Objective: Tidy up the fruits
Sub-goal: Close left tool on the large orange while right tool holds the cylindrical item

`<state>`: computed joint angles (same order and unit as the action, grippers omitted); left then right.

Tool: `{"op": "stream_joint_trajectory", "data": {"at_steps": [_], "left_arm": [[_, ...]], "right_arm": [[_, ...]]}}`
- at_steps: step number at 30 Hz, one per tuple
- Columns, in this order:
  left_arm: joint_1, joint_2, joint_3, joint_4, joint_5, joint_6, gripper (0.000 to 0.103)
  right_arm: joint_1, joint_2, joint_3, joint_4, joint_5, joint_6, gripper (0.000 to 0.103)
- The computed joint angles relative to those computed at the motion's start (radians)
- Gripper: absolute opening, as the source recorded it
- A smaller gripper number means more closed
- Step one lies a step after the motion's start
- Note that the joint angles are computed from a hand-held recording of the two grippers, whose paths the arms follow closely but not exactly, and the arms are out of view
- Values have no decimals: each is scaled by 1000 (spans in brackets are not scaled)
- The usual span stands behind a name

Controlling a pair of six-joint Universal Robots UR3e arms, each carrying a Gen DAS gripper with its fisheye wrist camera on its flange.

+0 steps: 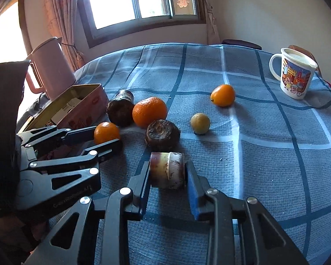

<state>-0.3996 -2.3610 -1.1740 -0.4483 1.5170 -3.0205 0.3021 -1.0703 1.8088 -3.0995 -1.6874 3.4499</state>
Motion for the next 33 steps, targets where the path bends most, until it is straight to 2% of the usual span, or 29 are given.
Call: {"op": "stream_joint_trajectory", "data": {"at_steps": [6,9,18,33], "left_arm": [[25,24,-43,18,-53,-25,42],[38,52,-101,70,-81,-38,42],[40,112,-246,282,-71,-56,42],[52,154,-375,486,-80,-81,42]], "right_arm": [[0,0,19,-26,9,-3,32],[6,-3,42,-71,10,-12,32],[55,2,59,-163,-76,-42,32],[132,26,76,-321,-202,-97,32]]}}
